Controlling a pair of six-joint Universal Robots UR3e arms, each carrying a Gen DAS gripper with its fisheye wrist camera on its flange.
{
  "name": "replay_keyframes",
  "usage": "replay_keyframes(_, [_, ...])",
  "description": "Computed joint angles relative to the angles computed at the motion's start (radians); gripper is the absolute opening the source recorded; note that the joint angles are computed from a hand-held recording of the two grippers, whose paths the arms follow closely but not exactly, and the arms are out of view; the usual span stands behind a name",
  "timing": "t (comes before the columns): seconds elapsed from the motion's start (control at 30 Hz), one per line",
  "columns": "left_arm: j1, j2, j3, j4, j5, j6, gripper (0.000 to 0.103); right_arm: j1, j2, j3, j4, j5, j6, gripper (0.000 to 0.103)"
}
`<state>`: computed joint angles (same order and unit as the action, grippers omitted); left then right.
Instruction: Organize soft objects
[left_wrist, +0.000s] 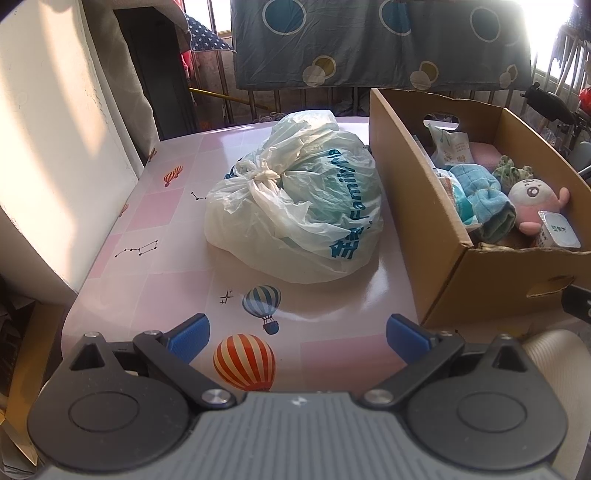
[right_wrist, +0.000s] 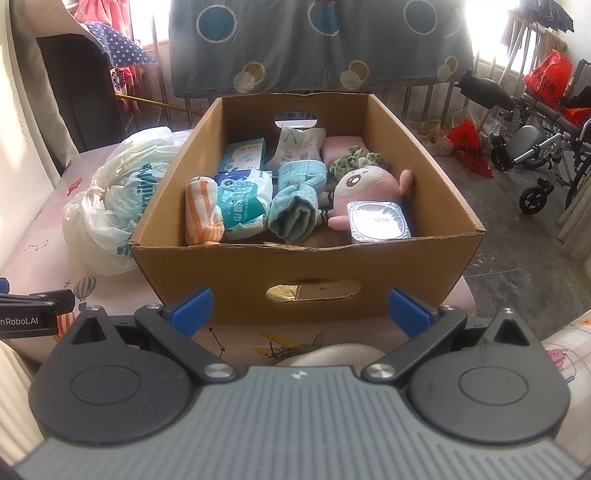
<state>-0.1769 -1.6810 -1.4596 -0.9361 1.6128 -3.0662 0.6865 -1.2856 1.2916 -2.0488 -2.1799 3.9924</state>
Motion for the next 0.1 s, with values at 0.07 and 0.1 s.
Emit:
replay_keyframes(0.07, [-0.001,-0.002,0.004,-0.001,0.002,-0.001,0.102,0.001,0.001,-0.001,0.001,-0.001,0.001,0.102])
replay_keyframes(0.1, [-0.002,-0.004,0.011,-0.005,0.003,-0.001,0.102,0.001,0.001,-0.002,0.002,0.000,0.001,0.102])
